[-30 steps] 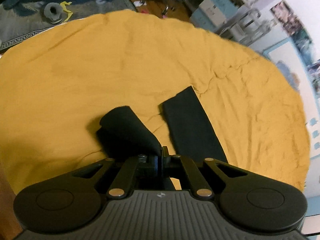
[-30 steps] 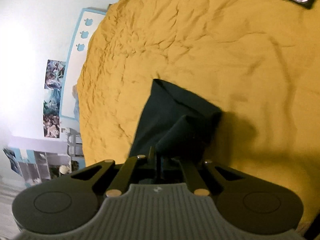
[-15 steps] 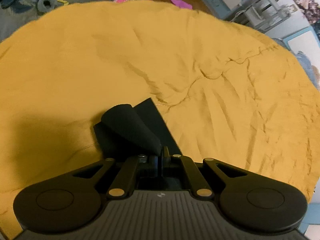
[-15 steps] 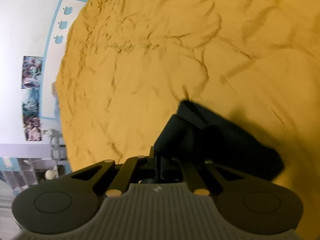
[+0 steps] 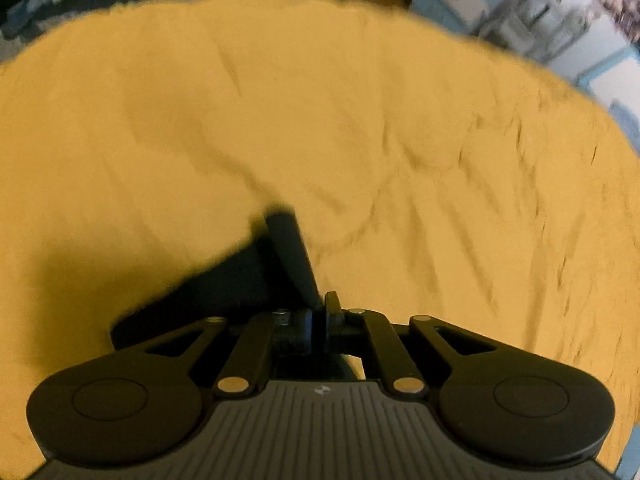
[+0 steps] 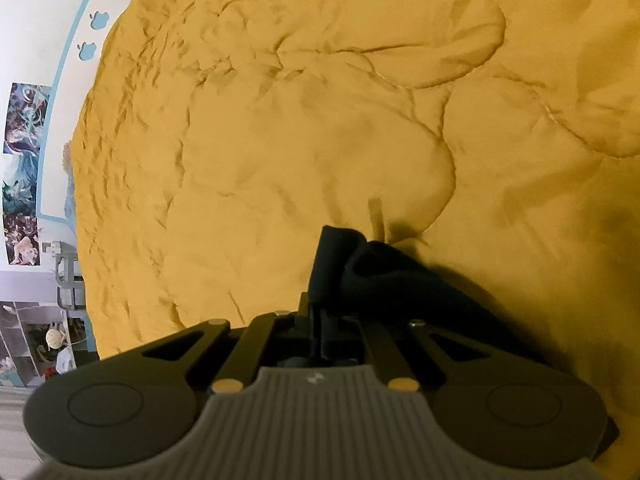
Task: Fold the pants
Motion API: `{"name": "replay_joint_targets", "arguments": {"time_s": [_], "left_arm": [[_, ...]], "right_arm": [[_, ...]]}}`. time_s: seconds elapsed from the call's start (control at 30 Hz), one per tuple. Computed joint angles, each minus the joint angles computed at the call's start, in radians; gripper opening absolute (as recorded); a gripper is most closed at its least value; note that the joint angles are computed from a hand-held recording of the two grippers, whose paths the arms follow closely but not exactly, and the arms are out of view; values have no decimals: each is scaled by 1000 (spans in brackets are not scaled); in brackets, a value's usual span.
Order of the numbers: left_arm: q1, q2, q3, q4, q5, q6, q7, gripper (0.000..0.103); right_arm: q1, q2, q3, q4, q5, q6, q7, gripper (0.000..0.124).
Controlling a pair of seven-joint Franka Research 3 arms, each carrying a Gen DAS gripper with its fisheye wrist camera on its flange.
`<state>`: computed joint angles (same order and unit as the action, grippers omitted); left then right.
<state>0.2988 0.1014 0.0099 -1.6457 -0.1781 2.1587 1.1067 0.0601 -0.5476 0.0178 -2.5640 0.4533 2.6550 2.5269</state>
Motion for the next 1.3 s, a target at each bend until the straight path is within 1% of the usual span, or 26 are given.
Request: {"name": "replay_joint_targets", "arguments": {"time_s": [0.07,0.1,0.13,0.17,0.2,0.23,0.27,0.3,0.33,0.37,0.4,0.43,0.47,0.53,0.63,0.73,0.8,0.87,0.93,1.03,1.1,1.13,1.17,1.2,1.27,1.3], "left_arm": [[-2,-48,8,-83,37,159,-29,10],[-2,-82,14,-142,62,268,-54,10],[-1,-111,19,-191,93,362,-78,12],[-1,-129,23,-219,126,415,-94,15],[-1,-141,26,-232,164,439,-97,18],[-2,-153,29,-243,192,459,-80,18],[-5,-161,31,-249,204,474,-52,19],[-10,-172,30,-261,225,496,-13,19],[-17,-185,27,-277,257,522,29,22],[-28,-188,19,-282,291,539,67,25],[-42,-204,15,-298,304,549,132,35],[-63,-222,17,-318,282,553,221,45],[-92,-243,23,-342,230,551,325,49],[-149,-292,37,-398,136,540,496,50],[-220,-370,37,-497,101,540,666,50],[-329,-433,67,-571,16,496,872,50],[-394,-449,75,-583,-38,424,990,50],[-417,-463,59,-607,-49,386,1059,51],[-424,-446,25,-605,-30,363,1079,50],[-415,-387,-16,-557,5,321,1053,50],[-404,-337,-36,-508,28,270,1037,50],[-398,-318,-56,-494,54,256,1011,50],[-391,-302,-77,-487,87,270,972,50],[-379,-283,-96,-477,132,307,912,50],[-344,-229,-124,-439,241,383,720,50],[-325,-200,-133,-410,303,398,589,50]], "right_arm": [[12,-13,-1,-40,24,87,-14,0],[16,-21,1,-63,38,140,-17,0],[26,-27,-1,-86,56,200,-23,0],[17,-34,11,-107,58,251,-17,3],[33,-39,-4,-125,59,298,-13,5],[59,-41,-25,-139,103,339,-39,9],[50,-48,-18,-149,124,354,-42,19],[7,-61,15,-157,88,345,-11,20],[-35,-72,46,-158,53,323,-2,20],[-59,-81,64,-154,18,300,-4,20],[-79,-89,83,-150,-15,284,-3,20],[-88,-98,94,-146,-46,270,-12,20],[-87,-102,98,-137,-78,253,-35,20],[-100,-100,128,-104,-160,210,-77,20],[-82,-68,156,-35,-307,147,-221,20],[-11,-18,165,31,-420,119,-421,20],[47,22,169,71,-461,104,-543,20],[102,65,171,112,-474,79,-639,20],[150,114,170,150,-474,57,-721,19],[221,188,150,209,-434,8,-838,19],[258,246,157,269,-412,-52,-884,19],[266,272,161,298,-415,-78,-899,18],[265,307,168,330,-436,-87,-898,18],[257,337,178,352,-471,-76,-872,18],[239,391,186,397,-541,-52,-772,18],[226,417,191,419,-599,-38,-684,18]]}}
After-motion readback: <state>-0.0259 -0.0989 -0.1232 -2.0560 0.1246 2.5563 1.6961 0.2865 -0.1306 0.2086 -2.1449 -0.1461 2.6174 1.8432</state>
